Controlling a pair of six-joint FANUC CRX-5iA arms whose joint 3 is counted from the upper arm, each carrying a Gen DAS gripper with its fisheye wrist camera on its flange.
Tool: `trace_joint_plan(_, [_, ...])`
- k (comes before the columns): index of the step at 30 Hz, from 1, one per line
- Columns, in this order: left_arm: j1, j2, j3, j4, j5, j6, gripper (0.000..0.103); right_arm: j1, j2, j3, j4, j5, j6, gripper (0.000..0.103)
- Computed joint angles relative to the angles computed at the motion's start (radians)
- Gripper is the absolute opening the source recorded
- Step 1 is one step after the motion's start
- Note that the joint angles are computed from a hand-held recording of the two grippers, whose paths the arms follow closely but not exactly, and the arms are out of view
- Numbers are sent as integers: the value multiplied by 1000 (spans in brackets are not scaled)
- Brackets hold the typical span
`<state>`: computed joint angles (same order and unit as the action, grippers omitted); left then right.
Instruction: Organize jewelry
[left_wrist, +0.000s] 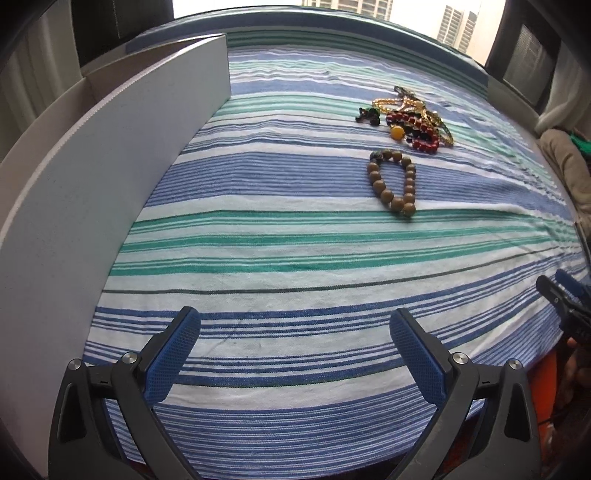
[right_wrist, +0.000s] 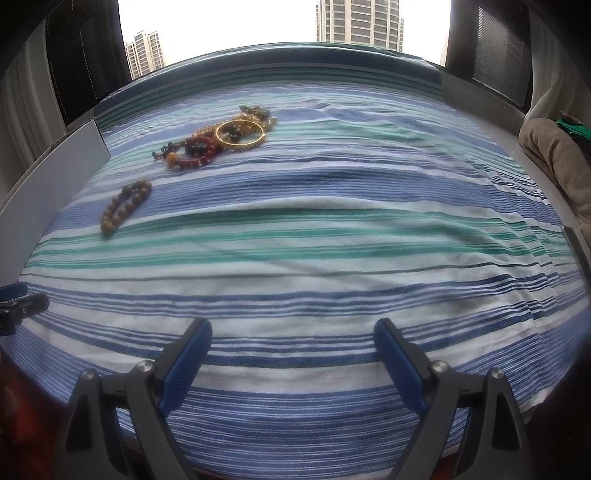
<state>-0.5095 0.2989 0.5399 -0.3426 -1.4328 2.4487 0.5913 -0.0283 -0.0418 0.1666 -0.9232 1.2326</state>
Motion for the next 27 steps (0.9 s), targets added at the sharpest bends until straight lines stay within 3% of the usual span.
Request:
trace_joint_plan(7, [70,115,213,62,30,-186,102,-28,-41,-23,-43,86,7,91])
trace_joint_plan(10, [96,248,376,79,-44,-317,101,-33,-49,-18,-82,87,36,91])
trace_joint_plan(13, [108,352,493,71,-109,-370,90,-41,-65,-24,-109,88,49,91])
trace_joint_plan(19, [131,433,563,105,-136,-387,74,-59,-96,-47,-142,86,57,91])
trace_joint_plan(21, [133,405,508,116,-74,-385,66,-64,-97,-52,-145,83,53,91])
trace_joint_plan(22, [130,401,500,113,-60,-392,56,-67,-96,-52,-148,81,50,91])
trace_joint_plan(23, [129,395,489,118,-42,-403,37,-69,-95,-52,-150,79,46,91])
trace_joint_plan(25, [128,395,491,132,-37,-417,12,-74,-91,-48,-160,71,40,91])
trace_joint_plan(27, [139,378,464,170,-20,-393,12,-78,-89,-39,-173,64,43,91])
